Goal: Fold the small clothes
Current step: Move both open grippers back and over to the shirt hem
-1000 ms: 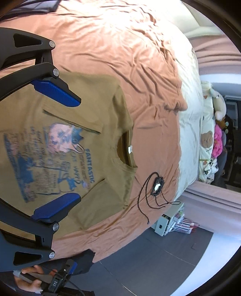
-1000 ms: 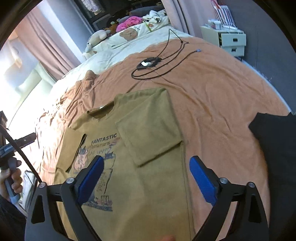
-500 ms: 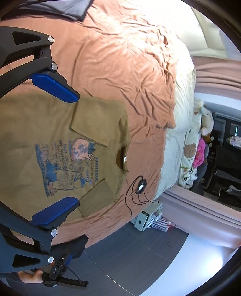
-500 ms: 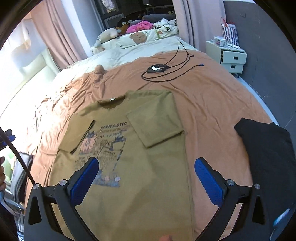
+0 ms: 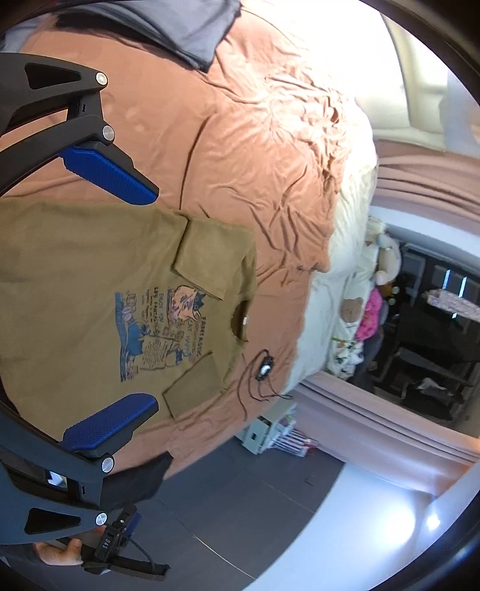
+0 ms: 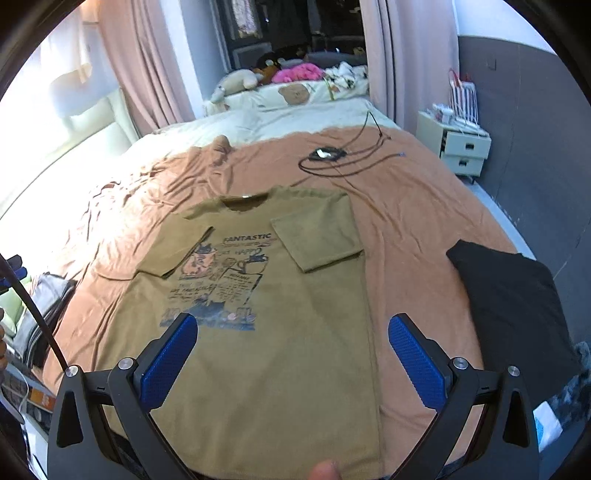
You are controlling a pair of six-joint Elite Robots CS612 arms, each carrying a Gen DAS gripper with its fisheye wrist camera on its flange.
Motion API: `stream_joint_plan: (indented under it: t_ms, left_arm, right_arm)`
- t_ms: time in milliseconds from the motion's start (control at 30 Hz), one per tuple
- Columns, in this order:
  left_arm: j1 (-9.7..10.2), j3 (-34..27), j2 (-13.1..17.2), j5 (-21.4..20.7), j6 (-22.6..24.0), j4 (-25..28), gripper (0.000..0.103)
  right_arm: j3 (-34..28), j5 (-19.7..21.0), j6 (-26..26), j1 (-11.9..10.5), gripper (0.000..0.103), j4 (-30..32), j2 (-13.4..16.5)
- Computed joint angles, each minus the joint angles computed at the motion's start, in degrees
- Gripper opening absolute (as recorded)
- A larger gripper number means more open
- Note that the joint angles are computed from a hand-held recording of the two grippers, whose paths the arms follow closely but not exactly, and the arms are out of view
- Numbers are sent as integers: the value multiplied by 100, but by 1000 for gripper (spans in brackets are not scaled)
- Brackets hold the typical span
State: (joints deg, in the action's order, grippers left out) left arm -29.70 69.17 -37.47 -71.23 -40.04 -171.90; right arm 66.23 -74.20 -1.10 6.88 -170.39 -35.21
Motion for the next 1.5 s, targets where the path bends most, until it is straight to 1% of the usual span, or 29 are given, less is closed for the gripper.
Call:
stream_joint_plan:
  t_ms: [67,100,167,200,300,367,400,500,600,700,800,867,900,967,1000,1167,1267,1333,1400,1500]
  left_arm:
    - [-80,259,-126,212,-107,-230,103]
    - [-140,426,-211,387,-193,-340,103]
    - [-233,656,-342,636,-325,-424,103]
    - [-292,812,-420,769,-357,-563,103]
    - [-430,1119,-573,1103,-375,-803,103]
    - [-529,1295,-661,1389,-329,-850,103]
    - [-559,1341,-675,1456,-273,-903,103]
    - [-617,1491,-732,1551,-226,-967,103]
    - [-667,1680,-794,1638,-207,-1131,103]
    - [-698,1796,-790,1742,-126,-1402,103]
    - [-706,1937,-809,1733,-194,-1589,103]
    - [-732,2007,-821,1887,-215,-1580,103]
    - [-752,2038,-827,2040,-177,-1515,103]
    - [-783,2103,-818,2189,-119,-1596,103]
    - [-787,2160,-815,2192,-135,-1683,103]
    - [-732,2292,-783,1902,-399,-1854,103]
    - [-737,2327,-748,1873,-435,-1808,103]
    - [-737,2352,-730,1784,-457,-1812,103]
    - [-720,2343,-692,1657,-511,-1709,103]
    - [-715,2336,-643,1566,-614,-1477,103]
  right_arm:
    - [353,84,-9,-35,103,-343,-151]
    - [515,122,-2,-51,103,-516,-220]
    - [836,259,25,-102,103,-905,-341]
    - [1012,333,62,-133,103,-1113,-412]
    - [1420,662,89,-248,103,-1580,-543]
    - [1635,738,119,-311,103,-1909,-589]
    - [1738,753,151,-341,103,-2078,-609]
    - [1968,619,288,-394,103,-2475,-636]
    - [2170,486,493,-425,103,-2715,-666]
    - [2316,314,493,-417,103,-2950,-678]
    - [2427,192,423,-374,103,-3159,-697]
    - [2470,145,375,-354,103,-3224,-691]
    - [2508,116,302,-337,103,-3261,-696]
    - [2544,121,230,-321,103,-3358,-678]
    - [2567,104,250,-311,103,-3370,-672]
    - [2579,-17,350,-276,103,-3268,-642]
    - [2564,43,415,-291,103,-3227,-622]
    - [2522,-40,351,-282,103,-3143,-602]
    - [2479,-57,250,-279,103,-2994,-592]
    - [2350,27,168,-276,103,-2358,-598]
